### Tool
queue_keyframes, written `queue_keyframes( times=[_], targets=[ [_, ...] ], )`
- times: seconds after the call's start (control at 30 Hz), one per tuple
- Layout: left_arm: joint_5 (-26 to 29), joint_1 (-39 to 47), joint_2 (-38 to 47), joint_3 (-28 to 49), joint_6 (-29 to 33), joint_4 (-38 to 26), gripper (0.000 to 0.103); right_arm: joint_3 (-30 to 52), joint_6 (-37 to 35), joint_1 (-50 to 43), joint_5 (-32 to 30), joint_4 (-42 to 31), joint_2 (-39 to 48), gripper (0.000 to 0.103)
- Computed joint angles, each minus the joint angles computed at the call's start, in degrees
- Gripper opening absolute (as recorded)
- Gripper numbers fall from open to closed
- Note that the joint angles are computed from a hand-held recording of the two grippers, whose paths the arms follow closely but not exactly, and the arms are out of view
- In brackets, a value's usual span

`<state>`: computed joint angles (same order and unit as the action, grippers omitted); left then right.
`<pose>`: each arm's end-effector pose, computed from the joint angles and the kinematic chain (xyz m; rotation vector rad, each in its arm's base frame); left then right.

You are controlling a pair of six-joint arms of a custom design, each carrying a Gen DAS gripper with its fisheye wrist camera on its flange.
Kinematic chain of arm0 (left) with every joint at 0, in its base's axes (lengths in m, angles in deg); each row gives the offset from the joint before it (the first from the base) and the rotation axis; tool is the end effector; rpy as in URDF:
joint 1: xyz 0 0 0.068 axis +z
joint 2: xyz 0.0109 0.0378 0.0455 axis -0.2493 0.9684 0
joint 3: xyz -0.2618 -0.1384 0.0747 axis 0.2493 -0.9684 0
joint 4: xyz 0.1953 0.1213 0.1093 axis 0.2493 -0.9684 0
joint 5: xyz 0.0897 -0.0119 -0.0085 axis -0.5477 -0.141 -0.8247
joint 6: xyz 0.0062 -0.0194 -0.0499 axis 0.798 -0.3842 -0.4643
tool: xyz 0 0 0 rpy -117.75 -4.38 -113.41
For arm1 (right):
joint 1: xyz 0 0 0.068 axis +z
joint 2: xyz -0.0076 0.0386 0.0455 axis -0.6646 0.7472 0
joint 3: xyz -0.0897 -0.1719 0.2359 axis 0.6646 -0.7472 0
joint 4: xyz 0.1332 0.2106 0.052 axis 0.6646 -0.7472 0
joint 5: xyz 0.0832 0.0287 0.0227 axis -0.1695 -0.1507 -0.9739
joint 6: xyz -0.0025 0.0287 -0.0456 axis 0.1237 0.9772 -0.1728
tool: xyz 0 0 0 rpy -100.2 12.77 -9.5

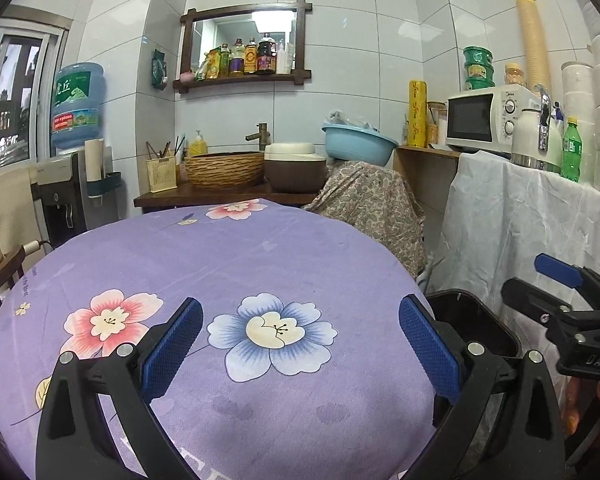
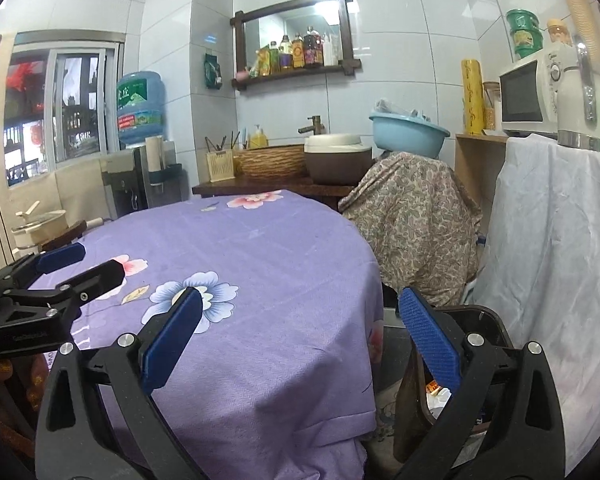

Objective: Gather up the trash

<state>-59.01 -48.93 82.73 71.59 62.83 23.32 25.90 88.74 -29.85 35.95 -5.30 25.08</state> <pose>0.3317 -0.2103 0.4332 0.1242 1.9214 -0.1149 0.2920 0.0639 0.4264 -0.1956 1.8745 0.2514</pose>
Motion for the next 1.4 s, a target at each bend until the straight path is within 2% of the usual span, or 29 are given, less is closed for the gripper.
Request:
queue_keyframes(
  times=[0.2, 0.57, 1.4],
  targets=[
    [-2.95, -0.88, -2.13, -3.26, 0.23, 2.22, 0.097, -4.04, -1.01, 0.54, 2.63, 2.57, -4.69, 0.097],
    [-1.29, -1.69, -2.88, -4.52, -0.07, 3.34, 0.097, -7.36, 0.47, -0.70, 3.41, 3.39, -8.60, 0.097],
    [0.29, -1.28, -3.59, -5.71, 0.03, 3.83, 0.097, -7.73, 1.22, -1.53, 3.90, 3.98, -9.32, 0.097]
  ],
)
